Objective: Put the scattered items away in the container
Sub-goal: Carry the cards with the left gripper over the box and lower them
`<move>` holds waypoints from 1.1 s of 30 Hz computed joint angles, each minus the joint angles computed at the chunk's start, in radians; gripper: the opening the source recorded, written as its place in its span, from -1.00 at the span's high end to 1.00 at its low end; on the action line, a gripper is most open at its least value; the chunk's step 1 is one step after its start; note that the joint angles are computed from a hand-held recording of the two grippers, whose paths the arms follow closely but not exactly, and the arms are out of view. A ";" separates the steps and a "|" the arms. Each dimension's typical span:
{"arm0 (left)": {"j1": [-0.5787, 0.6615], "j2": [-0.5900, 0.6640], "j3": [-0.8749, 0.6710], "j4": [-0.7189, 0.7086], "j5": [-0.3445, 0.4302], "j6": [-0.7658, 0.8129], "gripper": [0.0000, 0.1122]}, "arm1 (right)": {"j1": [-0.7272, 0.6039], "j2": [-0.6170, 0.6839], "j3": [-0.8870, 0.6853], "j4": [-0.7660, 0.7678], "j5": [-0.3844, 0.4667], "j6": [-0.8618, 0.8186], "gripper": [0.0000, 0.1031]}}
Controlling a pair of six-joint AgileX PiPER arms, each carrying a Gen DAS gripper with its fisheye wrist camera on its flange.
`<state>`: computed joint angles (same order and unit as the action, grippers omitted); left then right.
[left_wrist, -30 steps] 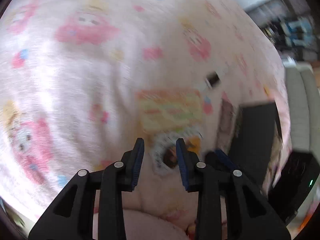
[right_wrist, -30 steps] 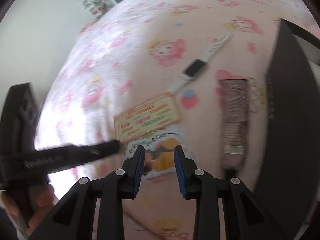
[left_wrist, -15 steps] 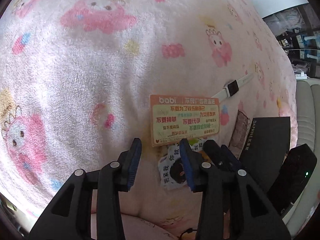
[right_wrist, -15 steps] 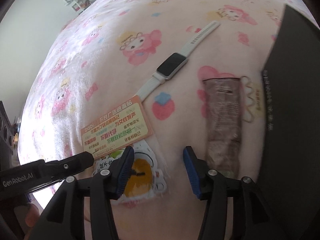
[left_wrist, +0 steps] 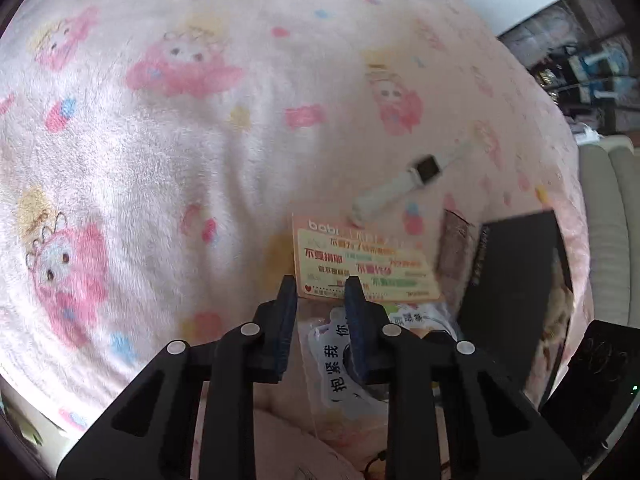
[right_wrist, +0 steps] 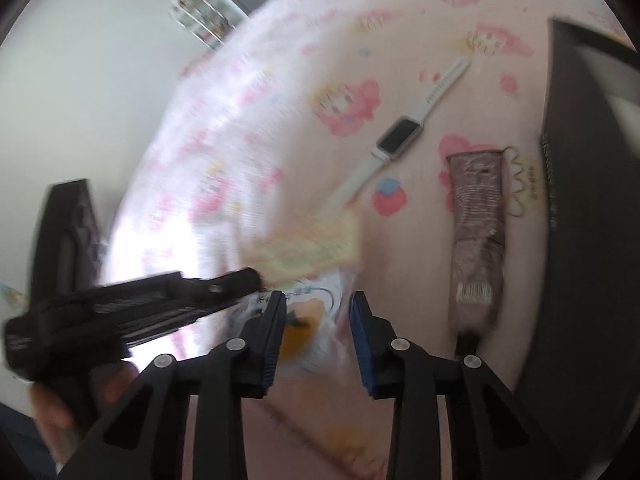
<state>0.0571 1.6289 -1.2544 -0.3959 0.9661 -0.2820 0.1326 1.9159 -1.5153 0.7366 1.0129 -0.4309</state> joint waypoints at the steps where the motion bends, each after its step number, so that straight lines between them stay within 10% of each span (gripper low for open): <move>1: -0.006 -0.030 0.010 -0.027 0.011 0.019 0.58 | -0.010 -0.051 0.038 0.007 -0.006 -0.013 0.44; 18: -0.490 0.054 -0.378 0.164 0.023 -0.259 0.66 | -0.295 -0.312 0.114 0.065 0.080 -0.164 0.45; 33: -0.648 0.347 -0.616 0.292 0.125 -0.382 0.68 | -0.455 -0.116 -0.039 -0.189 0.177 -0.256 0.42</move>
